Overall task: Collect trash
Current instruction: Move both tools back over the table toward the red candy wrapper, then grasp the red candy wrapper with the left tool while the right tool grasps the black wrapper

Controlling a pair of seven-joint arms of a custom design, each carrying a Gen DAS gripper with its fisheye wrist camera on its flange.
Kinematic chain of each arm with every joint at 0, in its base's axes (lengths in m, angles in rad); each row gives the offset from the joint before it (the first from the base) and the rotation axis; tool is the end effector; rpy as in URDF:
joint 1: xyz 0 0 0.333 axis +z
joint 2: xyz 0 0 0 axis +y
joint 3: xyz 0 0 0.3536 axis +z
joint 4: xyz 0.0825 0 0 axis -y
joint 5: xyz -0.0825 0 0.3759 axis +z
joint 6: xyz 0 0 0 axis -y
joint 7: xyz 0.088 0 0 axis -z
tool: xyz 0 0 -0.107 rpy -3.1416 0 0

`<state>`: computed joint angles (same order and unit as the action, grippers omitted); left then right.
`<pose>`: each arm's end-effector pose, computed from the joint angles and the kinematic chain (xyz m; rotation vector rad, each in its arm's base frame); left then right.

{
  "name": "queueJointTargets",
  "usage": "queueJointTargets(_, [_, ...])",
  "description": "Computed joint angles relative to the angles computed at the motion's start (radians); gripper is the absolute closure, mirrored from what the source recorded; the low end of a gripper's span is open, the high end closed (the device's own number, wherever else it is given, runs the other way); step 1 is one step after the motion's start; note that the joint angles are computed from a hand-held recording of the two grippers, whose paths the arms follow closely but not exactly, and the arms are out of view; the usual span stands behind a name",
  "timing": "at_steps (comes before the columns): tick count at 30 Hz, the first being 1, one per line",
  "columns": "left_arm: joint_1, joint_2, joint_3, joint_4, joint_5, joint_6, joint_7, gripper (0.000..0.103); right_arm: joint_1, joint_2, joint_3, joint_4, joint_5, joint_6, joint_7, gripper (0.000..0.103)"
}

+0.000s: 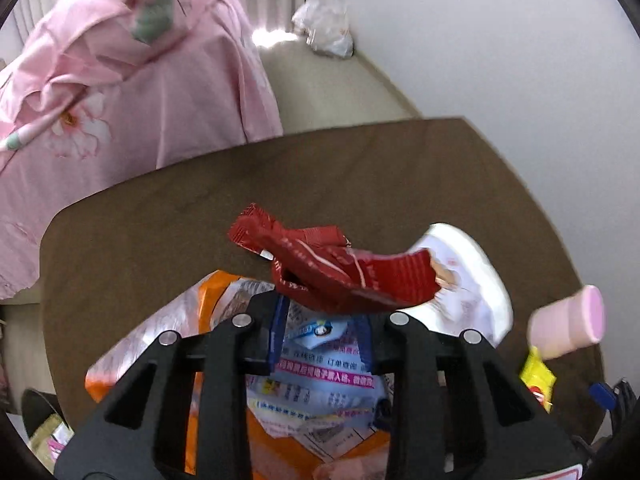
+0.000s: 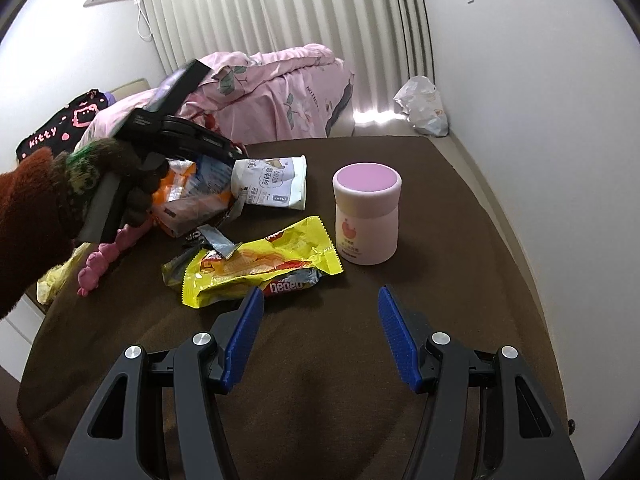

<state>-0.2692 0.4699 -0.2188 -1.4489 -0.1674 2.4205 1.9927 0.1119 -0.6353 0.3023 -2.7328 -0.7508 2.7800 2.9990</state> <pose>0.6710 -0.3173 0.5152 -1.1236 2.6315 -0.7762 0.3130 0.1810 0.4952 -1.3497 1.9915 -0.7396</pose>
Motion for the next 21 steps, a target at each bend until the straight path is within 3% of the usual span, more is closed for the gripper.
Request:
queueJointTargets(5, [0.113, -0.211, -0.09, -0.272, -0.265, 0.131, 0.2, 0.076, 0.002, -0.001, -0.001, -0.001, 0.013, -0.013, 0.003, 0.047])
queueJointTargets(7, [0.133, -0.3, -0.091, -0.365, -0.367, 0.119, 0.286, 0.076, 0.002, 0.002, 0.007, 0.006, 0.01, -0.029, 0.001, 0.047])
queueJointTargets(11, [0.12, -0.449, -0.036, -0.527, -0.412, 0.05, 0.349, 0.075, 0.002, 0.016, 0.028, 0.028, -0.025, -0.042, 0.008, 0.047])
queueJointTargets(13, [0.106, -0.511, -0.012, -0.616, -0.388, 0.087, 0.347, 0.074, 0.006, 0.051, 0.022, 0.048, -0.052, 0.007, 0.0, 0.047])
queueJointTargets(14, [0.1, -0.535, -0.003, -0.655, -0.381, 0.107, 0.354, 0.071, 0.009, 0.074, 0.018, 0.061, -0.062, 0.029, -0.012, 0.047])
queueJointTargets(16, [0.095, -0.577, 0.028, -0.712, -0.424, 0.107, 0.395, 0.055, 0.019, 0.121, 0.004, 0.093, -0.071, 0.06, -0.048, 0.047])
queueJointTargets(21, [0.098, -0.643, 0.093, -0.786, -0.562, 0.029, 0.502, 0.048, 0.035, 0.228, -0.027, 0.205, -0.084, 0.077, -0.153, 0.047])
